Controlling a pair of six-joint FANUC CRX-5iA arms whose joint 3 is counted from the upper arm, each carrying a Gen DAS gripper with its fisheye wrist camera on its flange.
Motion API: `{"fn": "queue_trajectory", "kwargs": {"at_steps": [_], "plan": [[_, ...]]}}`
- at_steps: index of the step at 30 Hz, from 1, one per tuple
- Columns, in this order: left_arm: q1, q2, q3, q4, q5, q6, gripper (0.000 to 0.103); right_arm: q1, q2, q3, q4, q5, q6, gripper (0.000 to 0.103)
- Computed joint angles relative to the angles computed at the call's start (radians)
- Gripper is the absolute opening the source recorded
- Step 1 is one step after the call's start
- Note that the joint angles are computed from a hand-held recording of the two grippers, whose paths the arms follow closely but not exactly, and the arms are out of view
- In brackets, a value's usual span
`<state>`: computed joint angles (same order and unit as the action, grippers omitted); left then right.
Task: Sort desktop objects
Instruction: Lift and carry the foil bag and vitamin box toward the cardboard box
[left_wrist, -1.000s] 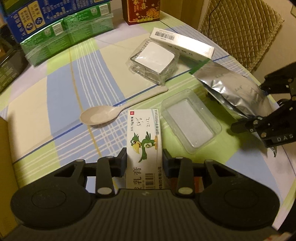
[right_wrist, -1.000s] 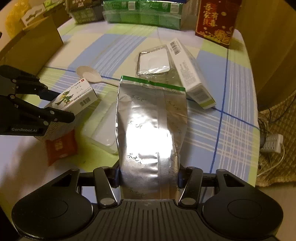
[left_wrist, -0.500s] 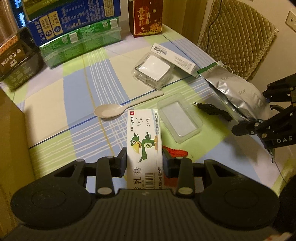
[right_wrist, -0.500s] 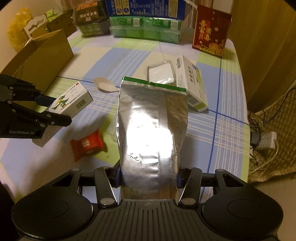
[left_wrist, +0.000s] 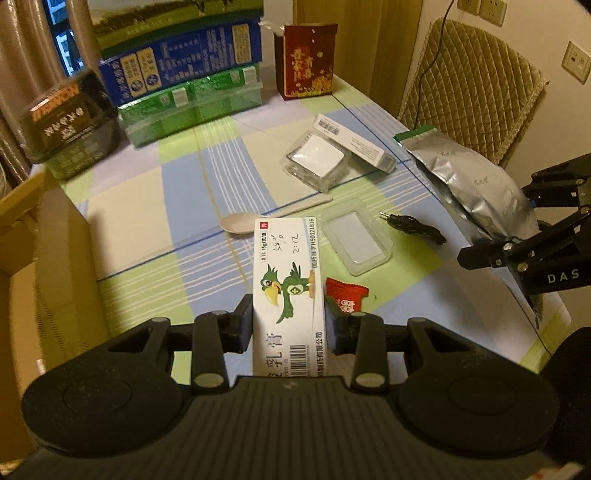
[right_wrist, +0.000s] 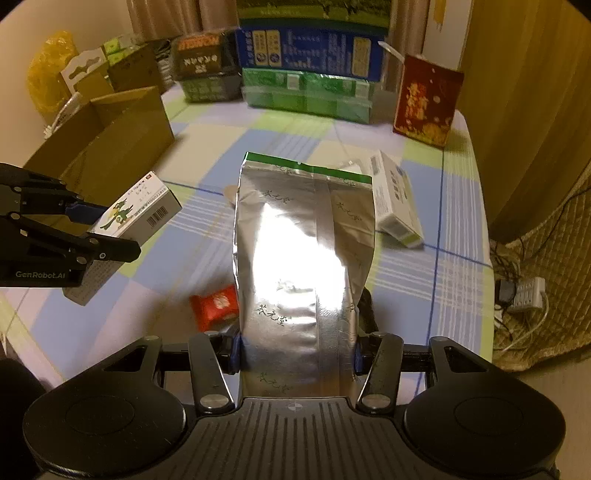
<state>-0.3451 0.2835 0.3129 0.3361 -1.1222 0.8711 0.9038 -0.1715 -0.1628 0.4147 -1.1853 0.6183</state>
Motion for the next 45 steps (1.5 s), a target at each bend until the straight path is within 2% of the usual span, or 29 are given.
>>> {"fn": "queue_trajectory", "kwargs": {"at_steps": [8, 20, 31, 45], "plan": [[0.045, -0.060, -0.029, 0.021, 0.011, -0.014, 0.033, 0.044, 0.036, 0.054, 0.038, 0.002, -0.022, 0.048], [0.147, -0.108, -0.038, 0.061, 0.013, -0.048, 0.033, 0.072, 0.180, 0.244, 0.040, 0.025, 0.032, 0.048], [0.284, -0.108, 0.015, 0.104, -0.005, -0.072, 0.033, 0.079, 0.380, 0.521, -0.001, 0.034, 0.143, 0.048], [0.420, -0.030, 0.106, 0.060, -0.012, -0.039, 0.033, 0.055, 0.677, 0.945, -0.130, 0.016, 0.235, 0.048]]}}
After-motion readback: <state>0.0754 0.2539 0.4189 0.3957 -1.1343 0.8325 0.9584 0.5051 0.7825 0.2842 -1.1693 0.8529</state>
